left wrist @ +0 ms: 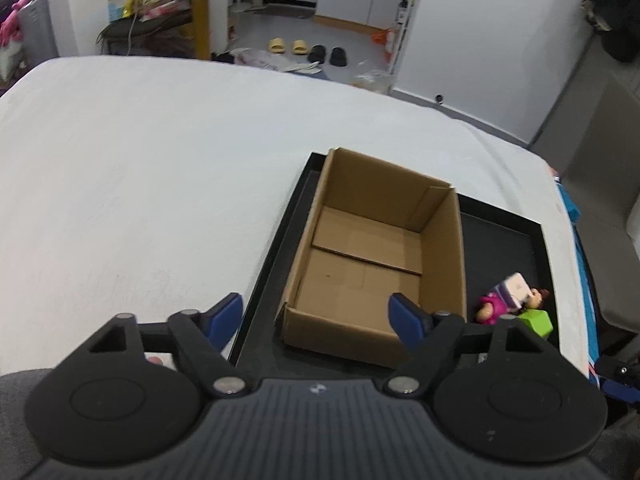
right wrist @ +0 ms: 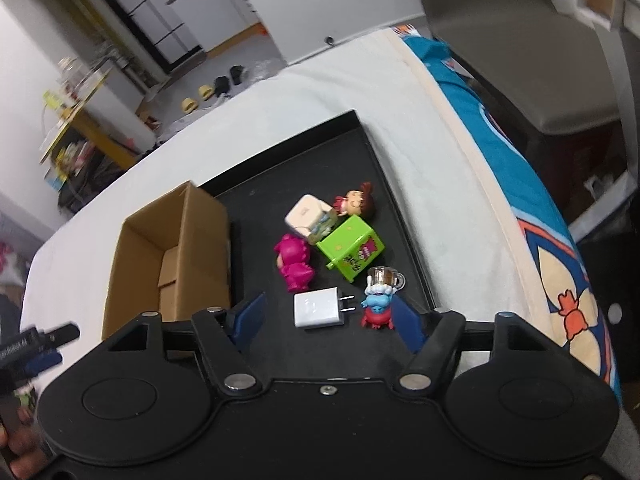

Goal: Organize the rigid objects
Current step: 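Move the right tool down toward the blue-red figure with mug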

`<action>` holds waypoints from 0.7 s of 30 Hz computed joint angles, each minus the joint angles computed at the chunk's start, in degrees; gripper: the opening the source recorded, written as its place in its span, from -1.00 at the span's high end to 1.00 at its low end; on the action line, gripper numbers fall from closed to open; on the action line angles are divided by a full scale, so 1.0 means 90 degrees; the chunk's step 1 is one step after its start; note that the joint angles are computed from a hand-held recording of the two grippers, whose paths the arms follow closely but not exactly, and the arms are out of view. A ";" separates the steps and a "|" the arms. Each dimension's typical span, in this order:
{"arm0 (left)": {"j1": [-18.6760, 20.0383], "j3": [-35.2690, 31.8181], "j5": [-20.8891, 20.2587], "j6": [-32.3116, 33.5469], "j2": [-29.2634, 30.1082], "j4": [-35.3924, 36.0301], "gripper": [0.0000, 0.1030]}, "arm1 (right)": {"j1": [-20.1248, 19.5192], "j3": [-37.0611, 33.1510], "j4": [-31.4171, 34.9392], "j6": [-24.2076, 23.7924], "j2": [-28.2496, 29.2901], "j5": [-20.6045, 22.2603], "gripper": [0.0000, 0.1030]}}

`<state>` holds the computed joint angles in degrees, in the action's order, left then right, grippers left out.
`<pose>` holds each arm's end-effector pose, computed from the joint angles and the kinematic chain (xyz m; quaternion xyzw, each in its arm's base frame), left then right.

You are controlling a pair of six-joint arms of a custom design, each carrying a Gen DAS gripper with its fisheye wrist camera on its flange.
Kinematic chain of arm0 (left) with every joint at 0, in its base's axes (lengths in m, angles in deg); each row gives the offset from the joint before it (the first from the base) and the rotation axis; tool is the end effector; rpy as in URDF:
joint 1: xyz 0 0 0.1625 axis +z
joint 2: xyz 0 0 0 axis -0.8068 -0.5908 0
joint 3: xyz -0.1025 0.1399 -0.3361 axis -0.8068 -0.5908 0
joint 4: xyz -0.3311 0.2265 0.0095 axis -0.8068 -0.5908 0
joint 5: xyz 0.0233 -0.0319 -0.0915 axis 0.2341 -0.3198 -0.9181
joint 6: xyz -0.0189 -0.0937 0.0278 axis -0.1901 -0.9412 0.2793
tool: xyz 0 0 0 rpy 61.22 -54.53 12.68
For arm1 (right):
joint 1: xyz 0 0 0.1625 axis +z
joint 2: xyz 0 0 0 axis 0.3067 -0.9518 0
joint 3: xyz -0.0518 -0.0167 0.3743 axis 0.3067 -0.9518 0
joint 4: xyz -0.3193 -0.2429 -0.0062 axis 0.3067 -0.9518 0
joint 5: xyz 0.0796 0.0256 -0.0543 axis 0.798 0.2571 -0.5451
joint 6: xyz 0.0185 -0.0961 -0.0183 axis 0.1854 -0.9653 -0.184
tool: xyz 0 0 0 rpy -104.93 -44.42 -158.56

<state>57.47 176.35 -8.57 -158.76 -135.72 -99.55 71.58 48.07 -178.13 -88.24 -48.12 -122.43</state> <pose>-0.3836 -0.2179 0.1575 -0.0906 0.8516 -0.3638 0.3663 0.0970 -0.2709 0.4185 0.0318 -0.9494 0.2488 0.1888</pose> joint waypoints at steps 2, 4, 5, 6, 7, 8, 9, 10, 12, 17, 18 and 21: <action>0.0070 0.0006 -0.0024 -0.0089 0.0015 0.0027 -0.38 | -0.0085 -0.0024 -0.0027 0.0126 0.0127 0.0021 -0.25; 0.0162 0.0038 -0.0053 -0.0141 -0.0005 -0.0023 -0.27 | -0.0137 -0.0034 -0.0066 0.0276 0.0257 -0.0013 -0.24; 0.0211 0.0066 -0.0072 -0.0177 -0.0027 -0.0064 -0.26 | -0.0169 -0.0038 -0.0078 0.0343 0.0309 -0.0006 -0.24; 0.0251 0.0074 -0.0083 -0.0213 -0.0025 -0.0068 -0.24 | -0.0208 -0.0051 -0.0091 0.0429 0.0384 -0.0008 -0.24; 0.0292 0.0066 -0.0104 -0.0245 -0.0004 -0.0046 -0.23 | -0.0242 -0.0053 -0.0107 0.0504 0.0445 -0.0013 -0.24; 0.0330 0.0060 -0.0117 -0.0260 0.0016 -0.0032 -0.23 | -0.0286 -0.0061 -0.0112 0.0564 0.0515 -0.0004 -0.24; 0.0369 0.0059 -0.0119 -0.0254 0.0031 -0.0040 -0.21 | -0.0320 -0.0070 -0.0112 0.0618 0.0592 -0.0010 -0.24; 0.0406 0.0071 -0.0130 -0.0237 0.0037 -0.0067 -0.17 | -0.0352 -0.0076 -0.0095 0.0673 0.0662 -0.0015 -0.19; 0.0493 0.0121 -0.0166 -0.0176 0.0023 -0.0212 -0.09 | -0.0435 -0.0131 -0.0010 0.0798 0.0811 0.0011 -0.08; 0.0705 0.0226 -0.0254 -0.0125 0.0042 -0.0484 0.05 | -0.0576 -0.0157 0.0021 0.1205 0.1119 -0.0090 0.04; 0.0743 0.0244 -0.0264 -0.0100 0.0051 -0.0544 0.10 | -0.0568 -0.0157 -0.0002 0.1214 0.1183 -0.0131 0.04; 0.0834 0.0298 -0.0310 -0.0029 0.0064 -0.0695 0.21 | -0.0510 -0.0153 -0.0132 0.1262 0.1403 -0.0368 0.04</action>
